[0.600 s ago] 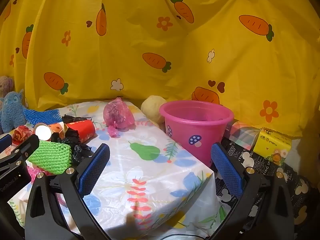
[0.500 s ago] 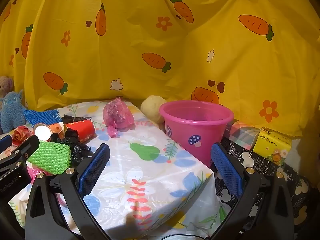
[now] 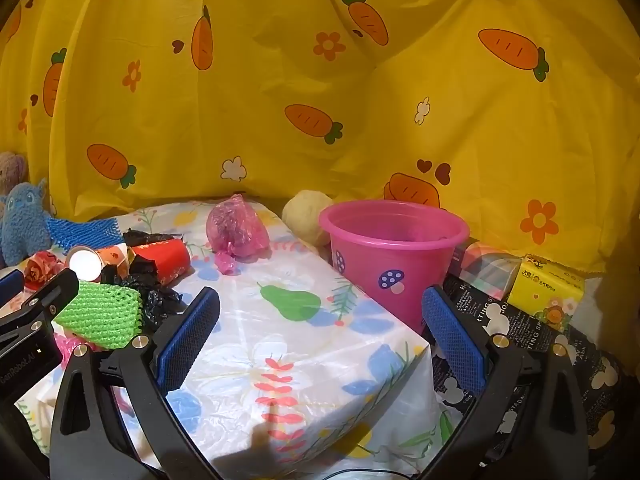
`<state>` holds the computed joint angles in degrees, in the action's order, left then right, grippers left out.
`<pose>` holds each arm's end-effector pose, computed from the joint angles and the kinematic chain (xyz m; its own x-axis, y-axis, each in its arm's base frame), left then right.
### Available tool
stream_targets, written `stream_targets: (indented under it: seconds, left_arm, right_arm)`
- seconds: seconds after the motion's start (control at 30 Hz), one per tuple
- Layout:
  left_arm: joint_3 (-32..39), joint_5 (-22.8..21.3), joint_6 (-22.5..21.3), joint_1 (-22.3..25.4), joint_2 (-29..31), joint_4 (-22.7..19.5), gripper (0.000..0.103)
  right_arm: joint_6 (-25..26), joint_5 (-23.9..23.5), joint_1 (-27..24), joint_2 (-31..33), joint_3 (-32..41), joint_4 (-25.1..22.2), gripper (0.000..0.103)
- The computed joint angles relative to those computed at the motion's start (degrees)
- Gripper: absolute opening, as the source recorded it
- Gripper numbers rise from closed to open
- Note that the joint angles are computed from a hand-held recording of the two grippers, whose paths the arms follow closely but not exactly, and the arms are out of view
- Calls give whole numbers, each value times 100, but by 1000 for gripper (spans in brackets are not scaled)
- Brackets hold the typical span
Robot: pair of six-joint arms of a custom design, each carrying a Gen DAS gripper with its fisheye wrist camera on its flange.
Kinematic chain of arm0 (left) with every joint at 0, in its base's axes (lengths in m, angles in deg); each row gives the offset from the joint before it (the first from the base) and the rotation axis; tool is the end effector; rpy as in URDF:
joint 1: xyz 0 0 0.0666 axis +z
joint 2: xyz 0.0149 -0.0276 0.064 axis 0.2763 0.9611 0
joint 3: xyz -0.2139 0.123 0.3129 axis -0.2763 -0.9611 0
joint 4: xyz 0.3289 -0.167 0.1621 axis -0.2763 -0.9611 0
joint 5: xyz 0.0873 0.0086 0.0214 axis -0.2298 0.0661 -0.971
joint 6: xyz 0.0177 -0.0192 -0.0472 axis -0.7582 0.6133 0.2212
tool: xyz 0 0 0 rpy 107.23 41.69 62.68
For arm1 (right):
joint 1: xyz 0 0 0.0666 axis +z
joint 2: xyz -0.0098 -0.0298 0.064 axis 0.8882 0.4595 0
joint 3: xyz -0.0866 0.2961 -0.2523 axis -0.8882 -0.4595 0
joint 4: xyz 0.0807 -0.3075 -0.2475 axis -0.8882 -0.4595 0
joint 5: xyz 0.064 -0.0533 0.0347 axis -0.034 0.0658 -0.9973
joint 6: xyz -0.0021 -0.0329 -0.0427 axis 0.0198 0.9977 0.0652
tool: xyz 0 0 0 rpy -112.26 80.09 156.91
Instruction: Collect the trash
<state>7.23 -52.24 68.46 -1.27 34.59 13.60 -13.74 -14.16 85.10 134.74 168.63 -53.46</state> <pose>0.4744 -0.1298 0.4529 -0.3793 -0.1337 -0.9156 -0.2802 0.9596 -0.0241 0.5124 0.2017 0.4468 -0.3893 -0.0407 -0.9202 -0.1181 0.9930 0.0060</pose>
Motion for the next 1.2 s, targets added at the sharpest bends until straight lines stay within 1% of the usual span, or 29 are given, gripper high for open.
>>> stream_targets:
  seconds: [0.57, 1.2]
  left_arm:
    - [-43, 38, 23, 26, 11, 34, 89]
    - [-112, -19, 30, 6, 5, 103, 89]
  right_arm:
    - [-2, 4, -6, -12, -18, 3, 98]
    - [-16, -12, 2, -15, -65, 50, 98]
